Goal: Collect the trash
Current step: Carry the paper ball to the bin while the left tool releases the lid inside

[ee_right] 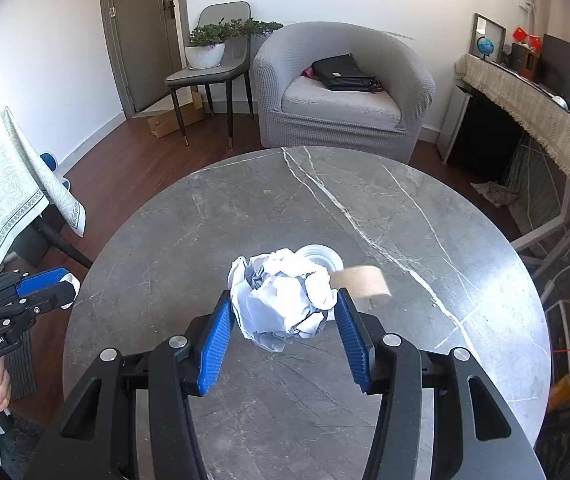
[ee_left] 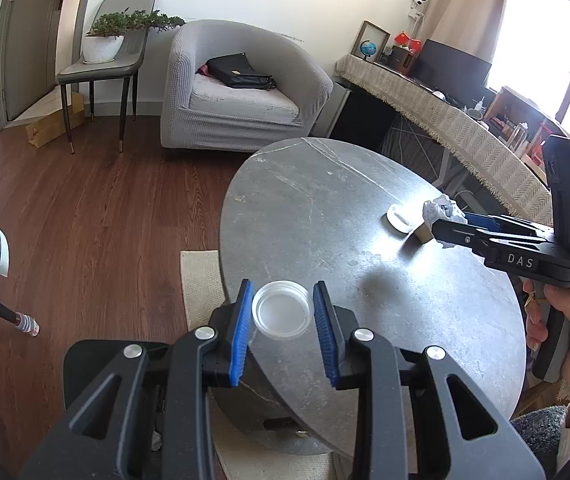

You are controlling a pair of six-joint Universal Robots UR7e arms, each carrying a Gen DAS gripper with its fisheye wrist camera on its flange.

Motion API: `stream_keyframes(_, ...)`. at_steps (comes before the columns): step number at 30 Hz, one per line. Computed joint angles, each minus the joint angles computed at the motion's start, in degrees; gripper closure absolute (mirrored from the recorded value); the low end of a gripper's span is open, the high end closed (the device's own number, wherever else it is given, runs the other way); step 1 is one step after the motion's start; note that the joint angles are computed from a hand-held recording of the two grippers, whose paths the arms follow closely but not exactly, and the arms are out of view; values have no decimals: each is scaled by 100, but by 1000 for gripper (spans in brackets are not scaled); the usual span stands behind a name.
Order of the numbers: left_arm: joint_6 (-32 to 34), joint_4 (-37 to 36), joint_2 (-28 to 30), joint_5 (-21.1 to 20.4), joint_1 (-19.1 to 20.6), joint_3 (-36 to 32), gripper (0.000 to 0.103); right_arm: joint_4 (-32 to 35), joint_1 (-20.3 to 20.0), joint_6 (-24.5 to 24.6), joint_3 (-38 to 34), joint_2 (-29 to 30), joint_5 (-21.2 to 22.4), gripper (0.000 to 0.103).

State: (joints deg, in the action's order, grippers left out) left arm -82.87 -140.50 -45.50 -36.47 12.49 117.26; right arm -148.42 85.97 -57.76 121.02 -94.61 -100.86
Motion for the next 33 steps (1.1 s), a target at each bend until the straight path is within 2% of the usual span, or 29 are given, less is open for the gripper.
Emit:
stream_keyframes(17,-1180,982,-694,-197,-234,646,70,42,659,180,451,76,-4,51)
stream_keyframes(26,-1822,1361,-918,-631,-343,1022,70,95,974,347,657,174,31,51)
stream_keyframes(33,-2141,1233,-1051,-1089,-329,1421,70,482,1113,663,674,278,276,51)
